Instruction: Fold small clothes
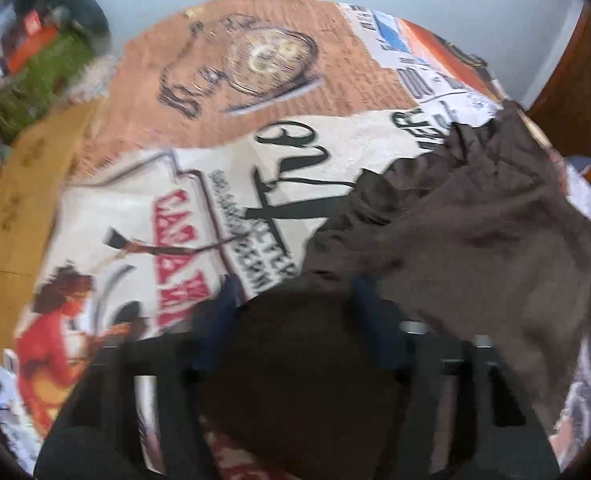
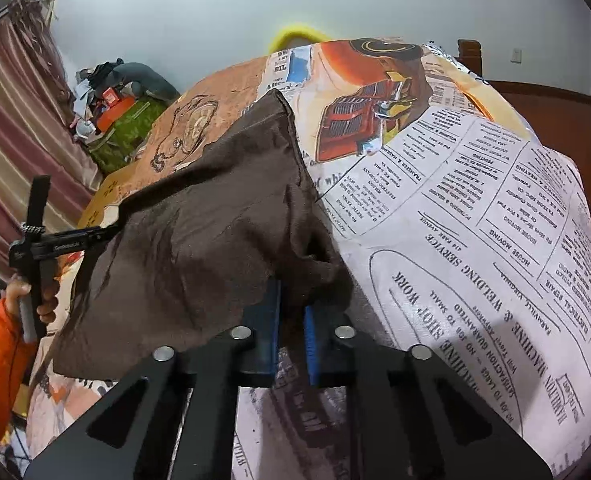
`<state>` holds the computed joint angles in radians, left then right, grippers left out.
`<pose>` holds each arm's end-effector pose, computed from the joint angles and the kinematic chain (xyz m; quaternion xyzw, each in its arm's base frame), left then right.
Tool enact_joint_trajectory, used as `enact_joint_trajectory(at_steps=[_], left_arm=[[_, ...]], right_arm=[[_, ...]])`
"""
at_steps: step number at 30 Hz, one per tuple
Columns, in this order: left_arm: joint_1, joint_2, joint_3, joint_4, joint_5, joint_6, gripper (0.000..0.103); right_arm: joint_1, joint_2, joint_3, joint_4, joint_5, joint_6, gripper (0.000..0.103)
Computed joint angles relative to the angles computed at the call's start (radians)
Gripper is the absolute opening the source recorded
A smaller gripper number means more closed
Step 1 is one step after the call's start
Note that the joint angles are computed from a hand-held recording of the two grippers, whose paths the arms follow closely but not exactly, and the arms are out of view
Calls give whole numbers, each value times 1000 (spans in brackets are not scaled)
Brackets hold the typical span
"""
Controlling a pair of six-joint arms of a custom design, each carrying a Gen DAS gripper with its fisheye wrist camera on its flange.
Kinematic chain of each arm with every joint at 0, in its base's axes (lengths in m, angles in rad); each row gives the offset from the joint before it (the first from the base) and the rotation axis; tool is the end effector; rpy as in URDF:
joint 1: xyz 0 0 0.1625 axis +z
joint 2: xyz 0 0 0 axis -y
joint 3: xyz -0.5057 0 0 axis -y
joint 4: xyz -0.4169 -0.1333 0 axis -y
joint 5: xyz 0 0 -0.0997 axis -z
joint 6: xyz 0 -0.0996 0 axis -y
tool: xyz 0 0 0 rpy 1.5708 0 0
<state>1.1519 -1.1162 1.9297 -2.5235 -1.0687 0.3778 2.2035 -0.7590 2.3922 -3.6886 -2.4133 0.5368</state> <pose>-0.0863 -0.6395 0.2413 0.3589 0.8973 -0.0724 0.2464 0.3196 -0.3361 0.0822 -0.0555 -0.8896 0.4017 0.2101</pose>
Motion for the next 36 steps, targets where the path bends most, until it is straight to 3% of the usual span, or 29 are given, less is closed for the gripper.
enact_joint_trajectory(at_steps=[6,14,16,18,20,23,25,27,28,33,36], left_arm=[[0,-32,23,5,-16,-3,9],[9,-124,76,81,-29,-45,4],[1,-147,97,89,-36,-52,4],[-11,-166,113,106,-38,-58,4],[-35,-178,139,92,-7,-43,4],[-61,-177,159,21,48,-24,5],[-59,-162,138,13,52,-25,16],[-50,-142,108,24,44,-35,57],[-45,-133,96,27,38,-37,66],[-15,-59,29,63,14,-50,70],[21,-17,-37,138,-61,-123,70]], right_arm=[[-23,-28,-13,21,23,-47,5],[-64,-77,-92,162,-21,-154,5],[-59,-83,-114,219,-51,-141,13],[-49,-90,-113,238,-63,-99,38],[-34,-90,-97,200,-54,-83,51],[-2,-97,-82,217,-53,-64,52],[22,-101,-78,255,-66,-56,53],[41,-103,-71,284,-74,-44,56],[47,-104,-67,293,-76,-39,56],[52,-101,-42,279,-66,-20,57],[41,-95,-27,247,-40,-8,57]])
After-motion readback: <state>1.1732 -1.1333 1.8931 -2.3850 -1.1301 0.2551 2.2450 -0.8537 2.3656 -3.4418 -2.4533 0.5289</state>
